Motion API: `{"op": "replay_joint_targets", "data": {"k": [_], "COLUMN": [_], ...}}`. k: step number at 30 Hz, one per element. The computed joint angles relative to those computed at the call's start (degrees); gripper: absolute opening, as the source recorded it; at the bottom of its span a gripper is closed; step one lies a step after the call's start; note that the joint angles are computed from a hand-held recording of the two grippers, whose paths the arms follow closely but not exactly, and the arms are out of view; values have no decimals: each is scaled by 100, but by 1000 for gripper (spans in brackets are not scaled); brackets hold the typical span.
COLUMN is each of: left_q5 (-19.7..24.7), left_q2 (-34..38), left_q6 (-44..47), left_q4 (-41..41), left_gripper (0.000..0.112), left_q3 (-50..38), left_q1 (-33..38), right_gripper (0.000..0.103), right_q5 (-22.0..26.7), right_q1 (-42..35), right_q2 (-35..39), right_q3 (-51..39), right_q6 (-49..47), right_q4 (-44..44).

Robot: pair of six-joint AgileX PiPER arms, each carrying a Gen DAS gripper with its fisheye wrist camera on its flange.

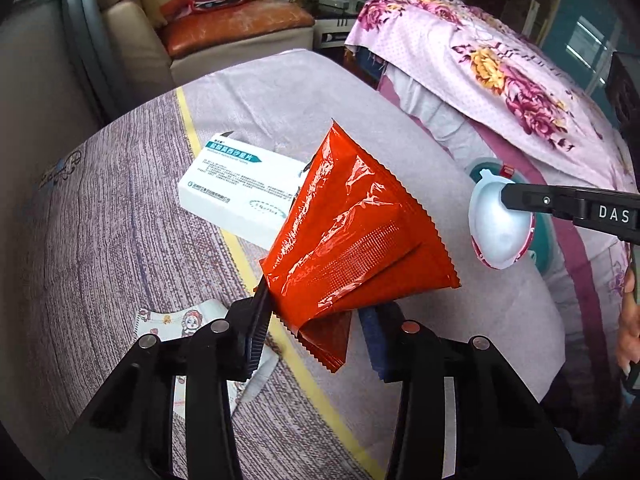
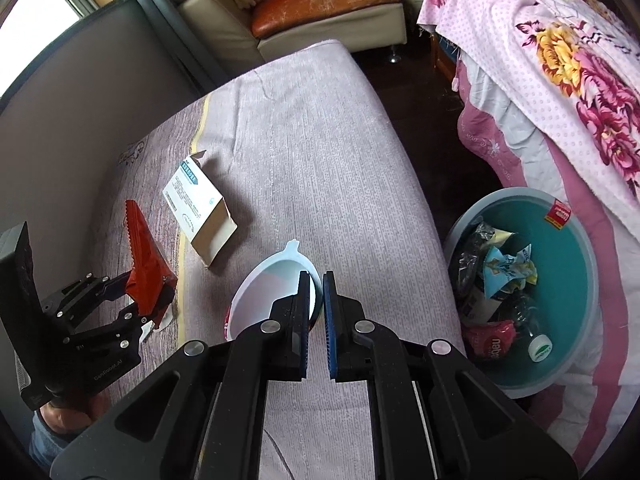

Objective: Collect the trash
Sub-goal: 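Grasp the red snack packet with the left gripper while the right grasps the white cup, then carry the red packet and white cup over the teal bin and release both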

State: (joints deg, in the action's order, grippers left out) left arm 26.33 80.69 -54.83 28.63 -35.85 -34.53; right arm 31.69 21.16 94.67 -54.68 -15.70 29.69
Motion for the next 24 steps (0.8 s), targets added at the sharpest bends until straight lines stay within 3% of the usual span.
{"op": "replay_joint_targets", "data": {"k": [7, 18, 24], "left_q5": [338, 620, 307], "left_q2": [284, 936, 1181], "left_q6": [-479, -410, 112], "left_q4": [206, 25, -640], "left_gripper": [43, 43, 43], "left_q3": [-478, -1285, -1540], "left_q1": [-680, -1212, -1179], "right_gripper": [7, 7, 7], "right_q5": [104, 333, 534], "right_q1": [-568, -1622, -2204], "right_q2": [-391, -699, -703], "right_q3": [366, 787, 877], "right_q6": [-727, -2082, -2691], "right_q4": [501, 1440, 1845]}}
